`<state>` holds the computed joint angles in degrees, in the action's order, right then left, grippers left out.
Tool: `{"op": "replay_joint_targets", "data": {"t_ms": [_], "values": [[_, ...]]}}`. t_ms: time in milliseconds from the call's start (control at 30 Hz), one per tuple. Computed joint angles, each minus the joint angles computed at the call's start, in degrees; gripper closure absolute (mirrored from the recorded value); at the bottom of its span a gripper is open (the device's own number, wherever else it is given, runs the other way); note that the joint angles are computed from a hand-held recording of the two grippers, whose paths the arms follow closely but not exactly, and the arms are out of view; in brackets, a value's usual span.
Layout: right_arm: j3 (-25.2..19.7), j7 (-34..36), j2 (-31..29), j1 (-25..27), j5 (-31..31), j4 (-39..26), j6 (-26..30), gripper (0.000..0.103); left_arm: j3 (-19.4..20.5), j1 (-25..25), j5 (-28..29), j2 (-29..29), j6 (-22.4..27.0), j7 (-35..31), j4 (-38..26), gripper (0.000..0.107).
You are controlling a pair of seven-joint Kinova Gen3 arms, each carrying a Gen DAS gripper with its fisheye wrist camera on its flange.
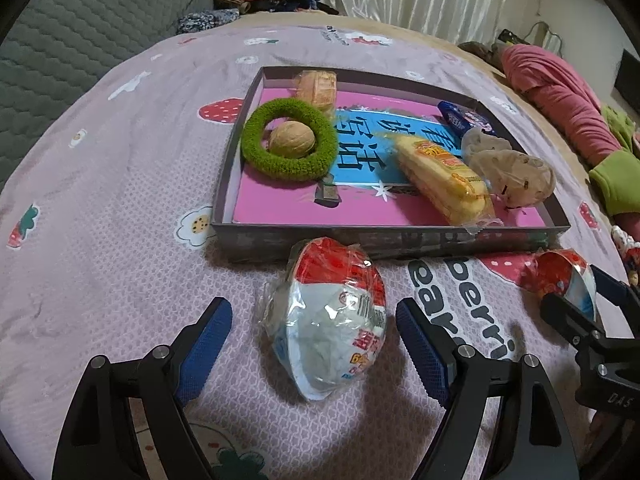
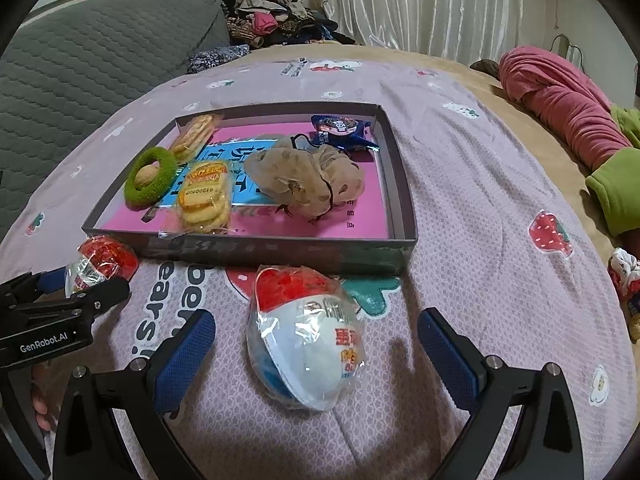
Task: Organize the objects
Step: 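Grasp one wrapped chocolate egg with the left tool while the right tool grasps the other egg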
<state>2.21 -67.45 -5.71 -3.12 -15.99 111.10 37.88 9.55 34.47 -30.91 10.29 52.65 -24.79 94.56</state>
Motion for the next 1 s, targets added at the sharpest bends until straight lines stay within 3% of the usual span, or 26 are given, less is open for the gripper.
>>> {"op": "replay_joint_targets", "data": {"t_ms": [67,233,433,567,700,733,833,1000], "values": [[0.02,0.23,0.33,-0.11,-0.32,-0.01,-0.08,0.001,-0.04,0.18,-0.55,-0.13,-0.5,0.49,0.33,0.023],[0.02,0.67,0.47,-0.18,-0.77,0.34,-0.77,0.02,0.02,-0.02,-0.7,-0.48,-1.73,0.62,0.76,0.022],[0.65,3.36,0.83,-0.09,-3.58,0.76,-0.5,0.032,0.11,-0.06,-0.65,-0.5,-2.55,0.34,0.86,0.026],[0.97,5.32,0.75,0.14,-5.35,1.06,-0.33,0.034,0.08,0.07,-1.06,-0.43,-2.49,0.59,0.9,0.042],[1.2,6.95,0.54,0.39,-6.73,1.54,-0.18,0.042,0.12,0.32,-1.35,-0.22,-2.14,0.54,0.93,0.043],[1.32,7.5,0.5,0.4,-7.29,1.67,-0.23,0.043,0.1,0.58,-1.8,-0.12,-1.75,0.77,0.8,0.049],[1.62,8.7,0.26,0.5,-8.45,1.9,-0.14,0.05,0.14,0.94,-2.38,-0.04,-1.43,0.99,0.79,0.049],[2.34,11.45,-0.03,0.75,-11.31,2.3,0.09,0.051,0.25,1.5,-3.16,0.07,-1.02,1.3,0.76,0.05]]}}
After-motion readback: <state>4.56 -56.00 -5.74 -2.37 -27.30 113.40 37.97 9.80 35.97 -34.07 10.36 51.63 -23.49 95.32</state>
